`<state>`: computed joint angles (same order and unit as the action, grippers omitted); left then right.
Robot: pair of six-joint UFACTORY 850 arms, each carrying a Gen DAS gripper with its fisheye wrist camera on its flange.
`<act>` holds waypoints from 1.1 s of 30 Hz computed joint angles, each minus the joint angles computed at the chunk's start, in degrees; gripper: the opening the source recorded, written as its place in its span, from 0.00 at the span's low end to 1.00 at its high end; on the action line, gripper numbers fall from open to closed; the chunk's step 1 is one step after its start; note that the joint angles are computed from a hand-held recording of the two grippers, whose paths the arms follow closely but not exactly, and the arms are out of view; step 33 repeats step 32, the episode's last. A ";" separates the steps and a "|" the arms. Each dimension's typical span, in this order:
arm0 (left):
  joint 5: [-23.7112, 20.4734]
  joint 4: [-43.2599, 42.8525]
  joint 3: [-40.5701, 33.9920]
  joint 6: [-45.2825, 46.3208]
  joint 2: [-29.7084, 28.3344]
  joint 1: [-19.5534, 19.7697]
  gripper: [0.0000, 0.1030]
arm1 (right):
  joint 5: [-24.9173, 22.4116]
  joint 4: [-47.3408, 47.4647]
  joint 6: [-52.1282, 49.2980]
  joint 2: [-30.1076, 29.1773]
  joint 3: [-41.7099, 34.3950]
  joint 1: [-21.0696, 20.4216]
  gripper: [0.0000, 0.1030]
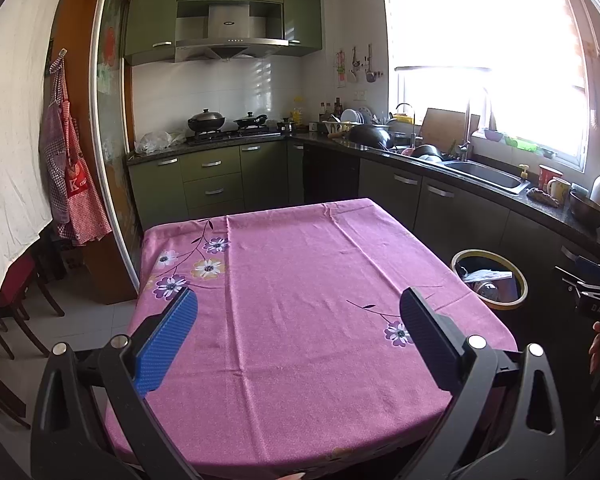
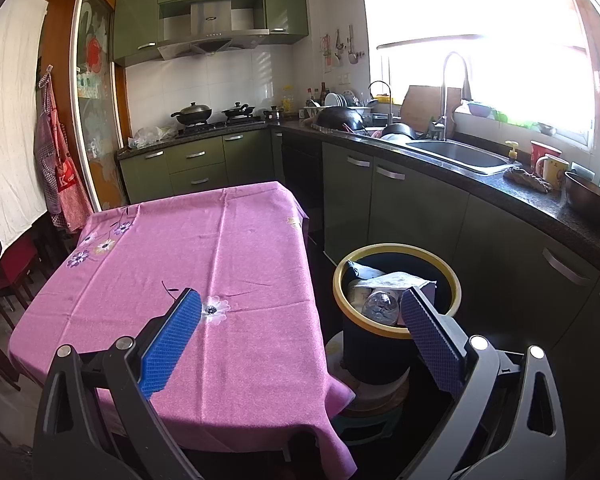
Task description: Collect trash
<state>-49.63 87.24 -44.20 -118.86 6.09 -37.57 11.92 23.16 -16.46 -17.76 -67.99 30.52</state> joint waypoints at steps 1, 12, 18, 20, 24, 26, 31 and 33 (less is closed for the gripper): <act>0.07 0.05 0.02 0.00 0.02 -0.01 0.93 | 0.04 -0.23 0.22 -0.08 -0.04 0.02 0.95; 0.06 -0.02 -0.02 0.05 -0.02 0.01 0.93 | -0.20 0.11 -0.07 -0.23 -0.23 0.17 0.95; -0.28 0.44 0.16 -0.63 -0.15 -0.21 0.93 | -0.30 0.88 -0.70 -0.42 -0.45 0.31 0.95; -0.30 1.16 0.44 -1.25 -0.05 -0.23 0.93 | -0.40 -0.05 0.12 -0.50 -0.50 0.16 0.95; 0.61 0.90 0.35 -0.65 -0.16 0.20 0.93 | -0.40 0.52 -0.38 -0.63 -0.58 0.21 0.95; 1.99 -0.04 0.12 -0.29 -0.17 1.00 0.93 | -0.41 0.46 -0.21 -0.79 -0.65 0.30 0.95; 4.76 -0.62 -0.01 -0.08 -0.46 3.53 0.93 | -1.03 -0.04 0.00 -1.65 -1.39 0.32 0.95; 5.03 -0.70 -0.17 0.16 -0.77 4.19 0.93 | -1.36 -0.65 0.30 -2.06 -1.85 0.22 0.95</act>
